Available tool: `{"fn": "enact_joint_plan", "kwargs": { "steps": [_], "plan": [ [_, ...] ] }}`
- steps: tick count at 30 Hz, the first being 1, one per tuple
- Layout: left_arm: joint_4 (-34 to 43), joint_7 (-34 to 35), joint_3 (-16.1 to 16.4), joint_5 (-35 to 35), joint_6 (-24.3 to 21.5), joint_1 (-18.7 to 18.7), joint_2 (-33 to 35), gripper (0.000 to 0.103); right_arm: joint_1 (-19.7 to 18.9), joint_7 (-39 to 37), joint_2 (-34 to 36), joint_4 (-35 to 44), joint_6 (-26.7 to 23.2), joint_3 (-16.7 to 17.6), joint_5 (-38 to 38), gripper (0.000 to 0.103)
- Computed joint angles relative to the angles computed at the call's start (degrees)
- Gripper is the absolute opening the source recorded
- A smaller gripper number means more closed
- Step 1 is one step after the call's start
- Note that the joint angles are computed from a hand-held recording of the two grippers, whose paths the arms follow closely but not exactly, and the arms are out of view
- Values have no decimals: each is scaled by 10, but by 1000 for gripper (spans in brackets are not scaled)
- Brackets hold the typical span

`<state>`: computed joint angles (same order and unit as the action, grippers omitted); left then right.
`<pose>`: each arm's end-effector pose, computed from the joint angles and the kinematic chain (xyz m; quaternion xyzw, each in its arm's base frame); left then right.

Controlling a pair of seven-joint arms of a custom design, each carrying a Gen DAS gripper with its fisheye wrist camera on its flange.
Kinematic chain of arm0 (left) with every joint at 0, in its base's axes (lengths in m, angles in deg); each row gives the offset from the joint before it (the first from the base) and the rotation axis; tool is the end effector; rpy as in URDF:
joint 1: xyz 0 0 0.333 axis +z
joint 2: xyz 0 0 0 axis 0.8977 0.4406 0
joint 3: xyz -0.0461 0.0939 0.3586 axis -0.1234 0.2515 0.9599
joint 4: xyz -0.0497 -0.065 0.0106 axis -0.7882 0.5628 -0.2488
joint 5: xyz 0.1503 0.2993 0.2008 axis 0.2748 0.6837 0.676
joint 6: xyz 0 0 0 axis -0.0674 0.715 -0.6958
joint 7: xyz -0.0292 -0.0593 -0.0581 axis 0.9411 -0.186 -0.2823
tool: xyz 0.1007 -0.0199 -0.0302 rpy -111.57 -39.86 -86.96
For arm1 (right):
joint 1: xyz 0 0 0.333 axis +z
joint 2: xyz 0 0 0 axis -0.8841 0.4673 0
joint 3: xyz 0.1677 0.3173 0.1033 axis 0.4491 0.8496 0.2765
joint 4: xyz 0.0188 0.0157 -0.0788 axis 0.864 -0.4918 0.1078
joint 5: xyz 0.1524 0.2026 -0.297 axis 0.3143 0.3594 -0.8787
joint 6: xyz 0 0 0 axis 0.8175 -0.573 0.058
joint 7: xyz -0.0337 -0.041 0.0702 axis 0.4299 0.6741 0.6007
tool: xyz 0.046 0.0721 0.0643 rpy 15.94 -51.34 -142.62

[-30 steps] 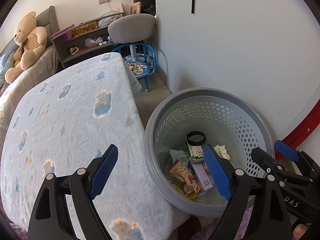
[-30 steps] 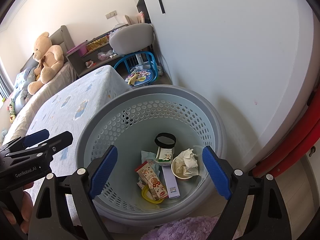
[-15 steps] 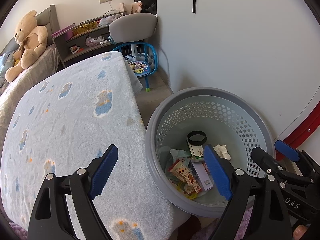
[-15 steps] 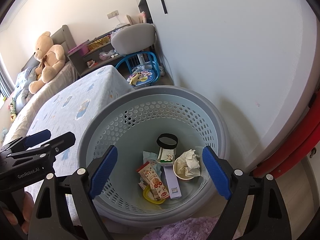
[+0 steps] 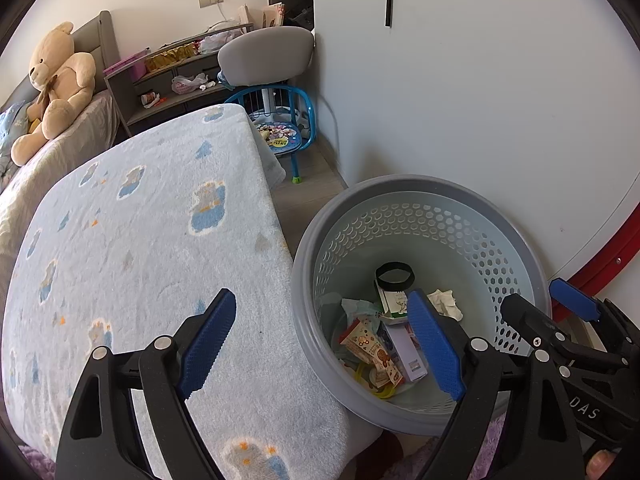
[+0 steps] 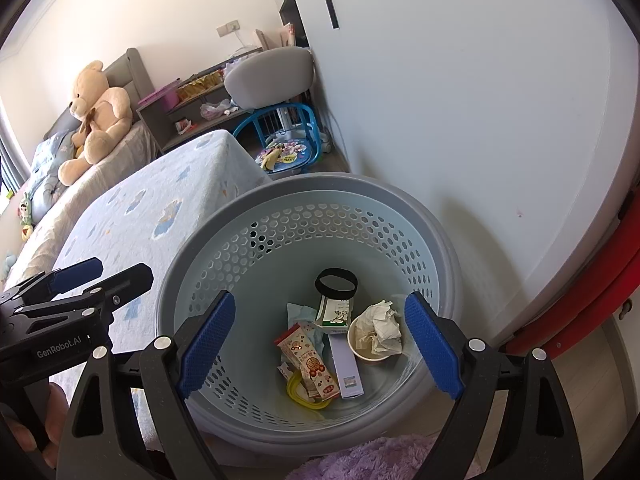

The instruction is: Collect trash

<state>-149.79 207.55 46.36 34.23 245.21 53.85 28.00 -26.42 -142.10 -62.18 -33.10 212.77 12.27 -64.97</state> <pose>0.5959 -0.2653 0.5065 -0.3752 0.8691 -0.2888 0.1431 0.4865 0.4006 0.4582 -0.3847 0.8375 -0.2724 0.2764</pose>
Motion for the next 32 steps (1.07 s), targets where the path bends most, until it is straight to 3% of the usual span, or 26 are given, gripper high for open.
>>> {"fn": "enact_joint_plan", "kwargs": {
  "steps": [32],
  "plan": [
    [2, -6, 3, 7, -2, 0, 1, 84, 0, -1, 0, 0, 0, 0, 1, 85]
  ]
}}
